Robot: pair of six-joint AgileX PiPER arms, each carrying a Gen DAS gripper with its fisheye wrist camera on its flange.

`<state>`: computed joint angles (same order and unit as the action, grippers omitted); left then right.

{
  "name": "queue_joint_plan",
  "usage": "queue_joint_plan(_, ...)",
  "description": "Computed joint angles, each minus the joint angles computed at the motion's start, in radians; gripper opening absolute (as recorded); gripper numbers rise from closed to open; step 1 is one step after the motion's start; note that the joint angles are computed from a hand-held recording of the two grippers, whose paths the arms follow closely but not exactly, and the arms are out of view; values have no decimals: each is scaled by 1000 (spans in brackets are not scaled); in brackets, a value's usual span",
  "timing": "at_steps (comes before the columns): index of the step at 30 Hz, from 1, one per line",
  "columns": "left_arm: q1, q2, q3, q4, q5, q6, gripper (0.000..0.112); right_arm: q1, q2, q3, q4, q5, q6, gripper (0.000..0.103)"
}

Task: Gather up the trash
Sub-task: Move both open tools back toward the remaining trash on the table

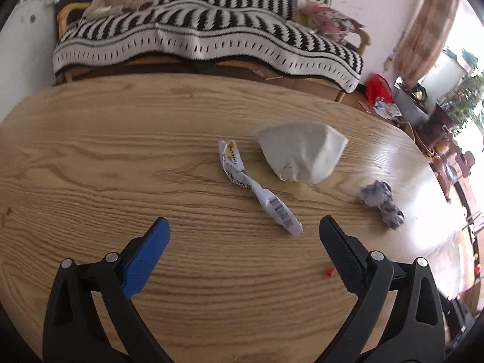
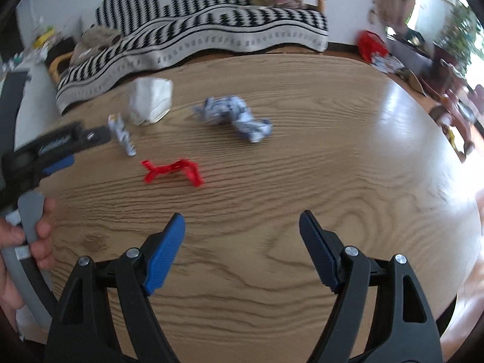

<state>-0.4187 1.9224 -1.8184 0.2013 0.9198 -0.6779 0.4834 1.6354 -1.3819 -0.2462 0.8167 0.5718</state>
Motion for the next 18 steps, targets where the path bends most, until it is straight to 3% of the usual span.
queue_joint_plan(6, 11, 115, -120, -51, 28, 42, 96, 6, 97, -78, 31, 12, -61, 76)
queue_joint_plan(8, 3, 122, -123, -17, 19, 23, 96, 11, 128, -104, 24, 16, -66, 78)
queue_joint_plan(12, 0, 153, -171, 36, 83, 40, 96, 27, 178, -159, -15, 17, -65, 80)
queue_joint_plan(18, 56, 73, -33, 46, 30, 69, 96, 33, 228, -216, -7, 0, -92, 78)
